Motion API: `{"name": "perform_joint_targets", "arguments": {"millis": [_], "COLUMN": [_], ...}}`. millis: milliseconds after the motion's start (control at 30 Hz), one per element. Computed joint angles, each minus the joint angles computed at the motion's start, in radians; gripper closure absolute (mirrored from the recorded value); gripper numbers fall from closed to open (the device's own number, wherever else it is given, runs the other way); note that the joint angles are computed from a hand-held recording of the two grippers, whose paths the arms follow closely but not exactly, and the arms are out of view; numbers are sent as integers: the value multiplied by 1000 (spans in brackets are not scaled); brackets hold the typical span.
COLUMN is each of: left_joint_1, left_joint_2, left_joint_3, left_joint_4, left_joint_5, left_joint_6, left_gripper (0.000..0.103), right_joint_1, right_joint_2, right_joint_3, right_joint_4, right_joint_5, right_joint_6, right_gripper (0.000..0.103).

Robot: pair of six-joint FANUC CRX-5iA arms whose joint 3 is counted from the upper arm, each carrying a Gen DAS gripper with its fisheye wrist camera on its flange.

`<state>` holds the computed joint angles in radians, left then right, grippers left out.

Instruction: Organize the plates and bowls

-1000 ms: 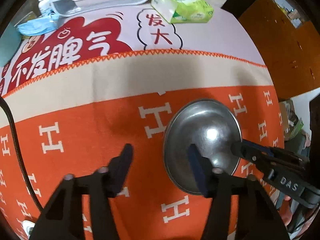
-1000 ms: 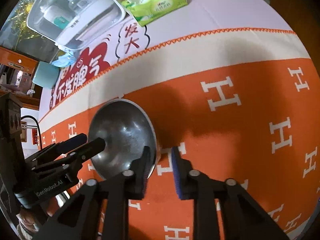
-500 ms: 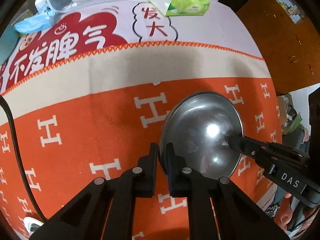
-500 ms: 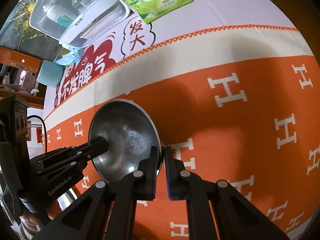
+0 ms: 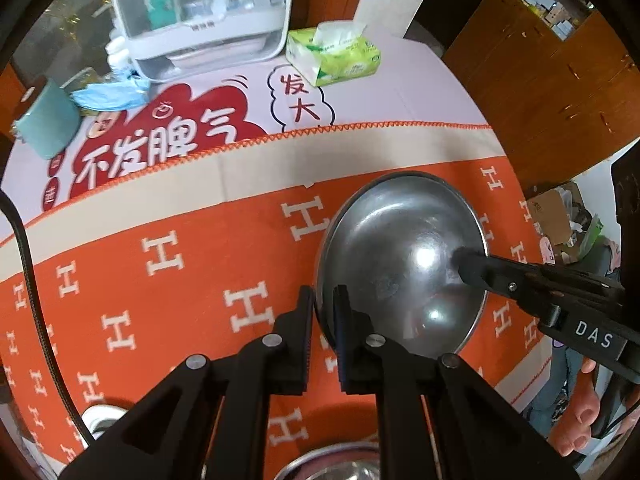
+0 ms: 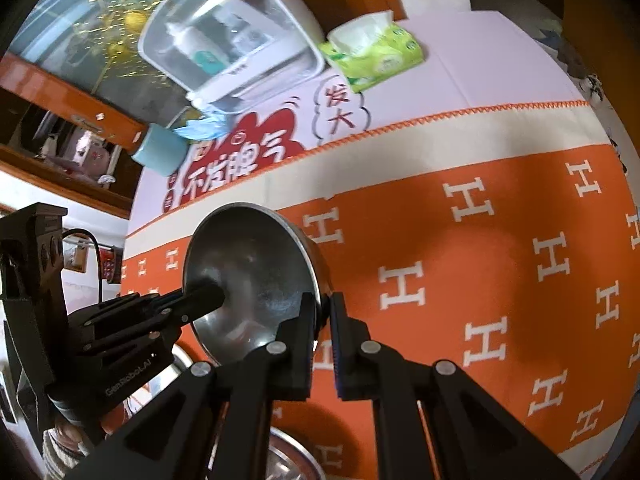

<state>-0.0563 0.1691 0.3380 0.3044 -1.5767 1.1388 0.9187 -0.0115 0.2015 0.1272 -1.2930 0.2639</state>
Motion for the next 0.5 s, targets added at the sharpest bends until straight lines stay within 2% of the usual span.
{"name": "perform_joint_targets", "arguments": {"millis": [300,500], "left_joint_1": [84,151], "left_joint_2": [-150,-272], "left_joint_3": [-73,-188], "left_joint_4": [24,25], "left_joint_5": [-38,-84], "left_joint_6": [-65,-146], "left_gripper": [95,93], "right_joint_1": [140,248], "right_joint_2": [-27,-50], "right_joint_3": [14,-18], "right_joint_4": [86,119], "right_joint_5": [-22,-28], "right_joint_6": [-85,-160], "right_gripper": [96,95]}}
